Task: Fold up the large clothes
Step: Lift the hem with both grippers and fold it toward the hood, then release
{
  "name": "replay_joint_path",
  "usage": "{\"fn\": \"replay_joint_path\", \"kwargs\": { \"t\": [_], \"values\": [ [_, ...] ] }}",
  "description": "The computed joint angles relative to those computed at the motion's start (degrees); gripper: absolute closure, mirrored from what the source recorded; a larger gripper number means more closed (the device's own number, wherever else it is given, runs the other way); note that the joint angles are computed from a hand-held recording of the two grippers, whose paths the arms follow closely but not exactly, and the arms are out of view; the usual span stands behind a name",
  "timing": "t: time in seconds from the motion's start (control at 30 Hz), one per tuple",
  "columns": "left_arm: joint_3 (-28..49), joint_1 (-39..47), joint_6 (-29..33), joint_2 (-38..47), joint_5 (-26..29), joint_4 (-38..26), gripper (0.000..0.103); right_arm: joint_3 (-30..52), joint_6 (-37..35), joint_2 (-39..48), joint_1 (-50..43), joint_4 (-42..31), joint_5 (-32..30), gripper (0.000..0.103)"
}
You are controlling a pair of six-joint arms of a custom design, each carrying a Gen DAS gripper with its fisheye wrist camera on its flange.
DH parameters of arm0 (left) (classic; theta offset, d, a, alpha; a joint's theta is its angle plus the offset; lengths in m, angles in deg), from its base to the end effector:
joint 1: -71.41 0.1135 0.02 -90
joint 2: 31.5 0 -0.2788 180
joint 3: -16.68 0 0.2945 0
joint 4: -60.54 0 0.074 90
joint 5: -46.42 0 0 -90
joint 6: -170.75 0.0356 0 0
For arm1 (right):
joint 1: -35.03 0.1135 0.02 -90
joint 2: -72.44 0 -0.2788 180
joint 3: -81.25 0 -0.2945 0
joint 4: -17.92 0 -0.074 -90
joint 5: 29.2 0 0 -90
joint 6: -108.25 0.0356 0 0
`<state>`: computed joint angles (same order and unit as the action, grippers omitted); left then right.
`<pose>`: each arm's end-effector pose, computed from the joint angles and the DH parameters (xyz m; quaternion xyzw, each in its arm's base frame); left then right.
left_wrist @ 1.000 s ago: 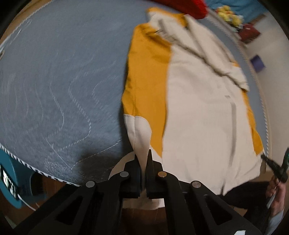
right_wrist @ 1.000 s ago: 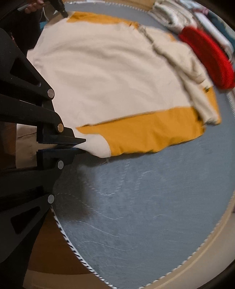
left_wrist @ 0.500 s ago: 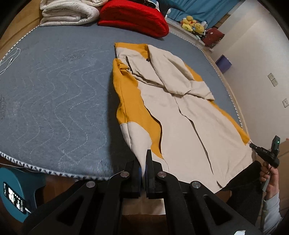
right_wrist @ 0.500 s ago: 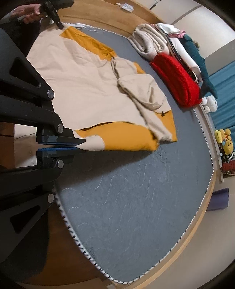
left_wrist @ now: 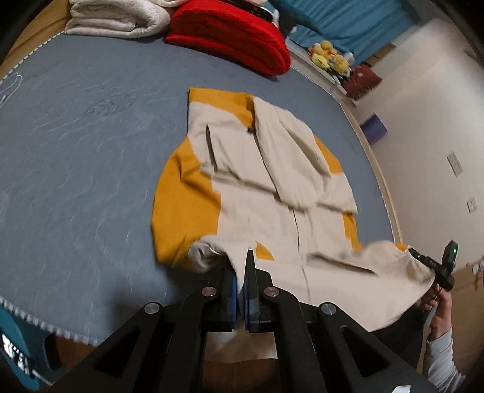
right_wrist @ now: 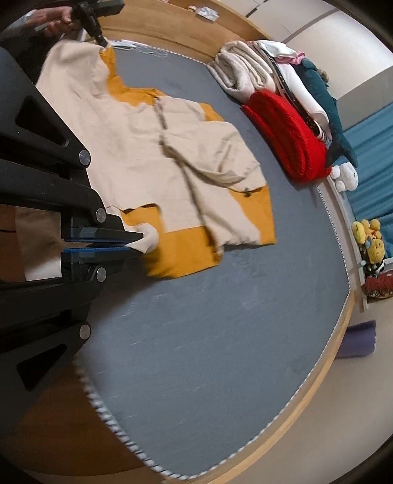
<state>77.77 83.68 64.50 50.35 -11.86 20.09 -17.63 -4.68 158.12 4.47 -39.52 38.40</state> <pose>0.3031 0.0468 0.1937 -0.1637 0.9198 -0.2729 0.2298 0.3020 -0.1626 0.2737 0.0164 0.9528 0.0615 0.2967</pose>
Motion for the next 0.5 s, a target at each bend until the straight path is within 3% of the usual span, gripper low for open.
{"fn": "replay_joint_path", "kwargs": {
  "t": [0.33,0.5],
  "values": [
    [18.47,-1.13,-8.26,28.05,-3.50,11.24,0.100,28.19,8.82,29.90,13.89,6.50,8.91,0.101],
    [26.84,-0.61,-9.63,38.63,-4.37,5.69,0.097,35.26,10.81,40.59,16.48,9.60,11.49,0.101]
  ]
}}
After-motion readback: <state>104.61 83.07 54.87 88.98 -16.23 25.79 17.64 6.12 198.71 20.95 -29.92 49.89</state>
